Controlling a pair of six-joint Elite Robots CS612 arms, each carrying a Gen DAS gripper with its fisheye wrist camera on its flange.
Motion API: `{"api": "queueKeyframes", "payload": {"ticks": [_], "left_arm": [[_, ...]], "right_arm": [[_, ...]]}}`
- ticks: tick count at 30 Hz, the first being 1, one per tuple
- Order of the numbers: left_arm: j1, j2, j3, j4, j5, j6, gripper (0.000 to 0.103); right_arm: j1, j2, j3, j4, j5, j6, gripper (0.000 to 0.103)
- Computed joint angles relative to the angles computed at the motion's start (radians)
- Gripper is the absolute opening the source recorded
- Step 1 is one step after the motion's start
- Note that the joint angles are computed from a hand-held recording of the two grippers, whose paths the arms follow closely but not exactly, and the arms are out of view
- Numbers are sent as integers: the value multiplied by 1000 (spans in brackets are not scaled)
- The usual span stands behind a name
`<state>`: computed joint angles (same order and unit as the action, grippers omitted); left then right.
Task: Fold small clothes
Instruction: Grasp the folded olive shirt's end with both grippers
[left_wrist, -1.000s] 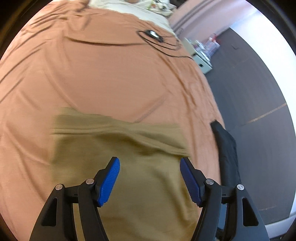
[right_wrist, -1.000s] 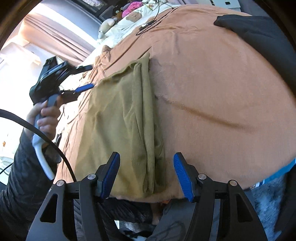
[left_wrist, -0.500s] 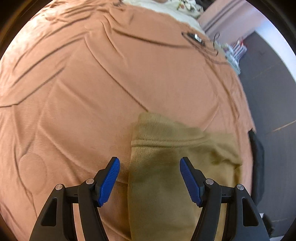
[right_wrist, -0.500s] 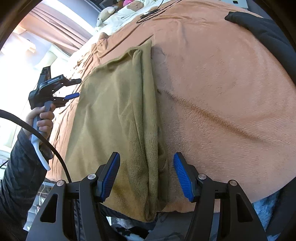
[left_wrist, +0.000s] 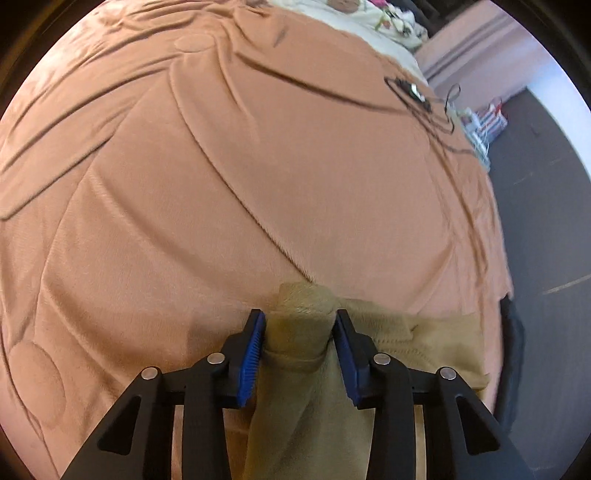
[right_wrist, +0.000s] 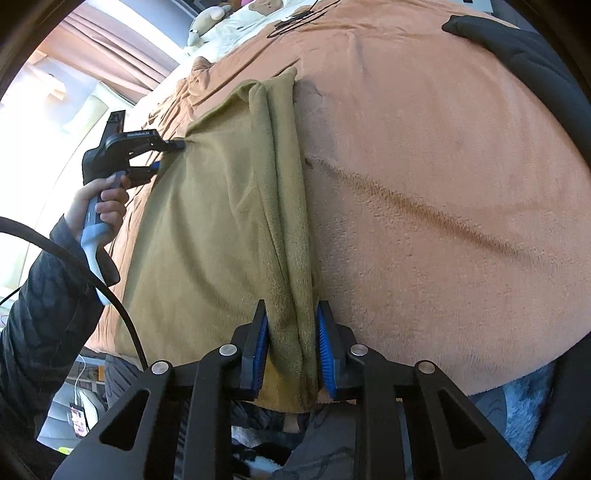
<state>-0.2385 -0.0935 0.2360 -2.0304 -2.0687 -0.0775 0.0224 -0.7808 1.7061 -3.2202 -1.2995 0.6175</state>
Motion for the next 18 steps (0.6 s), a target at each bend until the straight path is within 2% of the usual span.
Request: {"api": "queueKeyframes", "payload": {"ticks": [3,6,8,15,18], "left_arm": [[12,-22,38,-9,-35,-16,42],[24,-80,149,-31,-61,12,48],[29,-110,210,-51,-76,22,55],[49,-232,460,-83,-113,98,55],[59,-273,558,-125,-146,86,55]], "right_arm": [[-1,-4,-1,13,9,5,22],[-9,-4,-4,13,32,12,27],[-11,2,-10,5,39,11,32],[-9,15,-18,-15,44,-3,32],[-12,24,-18,-41,51,7,32]]}}
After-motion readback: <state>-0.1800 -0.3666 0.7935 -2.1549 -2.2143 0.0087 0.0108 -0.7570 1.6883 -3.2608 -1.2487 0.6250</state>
